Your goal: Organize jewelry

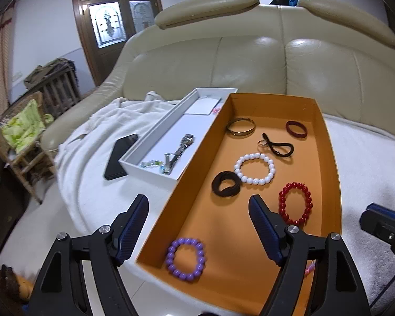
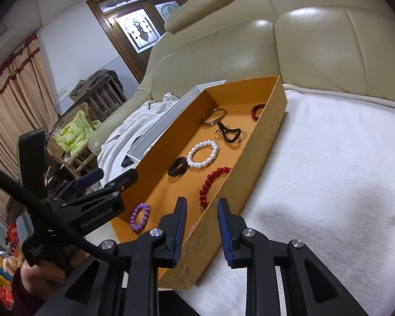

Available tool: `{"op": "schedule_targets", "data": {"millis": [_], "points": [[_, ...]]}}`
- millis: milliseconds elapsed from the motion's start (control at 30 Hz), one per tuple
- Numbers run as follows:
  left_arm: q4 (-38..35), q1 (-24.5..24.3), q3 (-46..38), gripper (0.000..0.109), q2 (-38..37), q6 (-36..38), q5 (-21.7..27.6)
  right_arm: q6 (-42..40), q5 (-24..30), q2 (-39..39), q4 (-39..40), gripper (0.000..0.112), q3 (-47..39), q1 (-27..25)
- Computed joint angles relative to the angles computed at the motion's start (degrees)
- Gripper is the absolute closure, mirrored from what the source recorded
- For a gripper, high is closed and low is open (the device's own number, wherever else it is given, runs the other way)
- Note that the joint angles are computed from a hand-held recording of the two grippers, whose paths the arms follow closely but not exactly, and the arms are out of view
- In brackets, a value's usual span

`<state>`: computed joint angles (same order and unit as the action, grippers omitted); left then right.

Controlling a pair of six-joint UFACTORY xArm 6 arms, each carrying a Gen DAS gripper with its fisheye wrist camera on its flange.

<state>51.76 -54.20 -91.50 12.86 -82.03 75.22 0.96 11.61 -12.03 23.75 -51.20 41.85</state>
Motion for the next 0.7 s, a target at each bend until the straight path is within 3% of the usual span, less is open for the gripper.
{"op": "schedule_targets", "data": {"millis": [233, 367, 700], "points": [[-0.5, -5.1, -3.7, 0.028, 0.2, -1.4, 9.3, 20.9, 3.3, -6.0, -26.1, 0.086, 2.9, -0.4], [2.1, -8.5, -5.0, 0.028, -0.4, -2.3, 15.1, 26.3, 5.5, -10.5, -31.3, 0.086, 4.8, 0.2], [3.8, -14.7, -6.9, 0.028, -3.2, -2.1, 22.7, 37.6, 14.9, -19.0, -42.6, 0.086, 5.2, 4.5]]}}
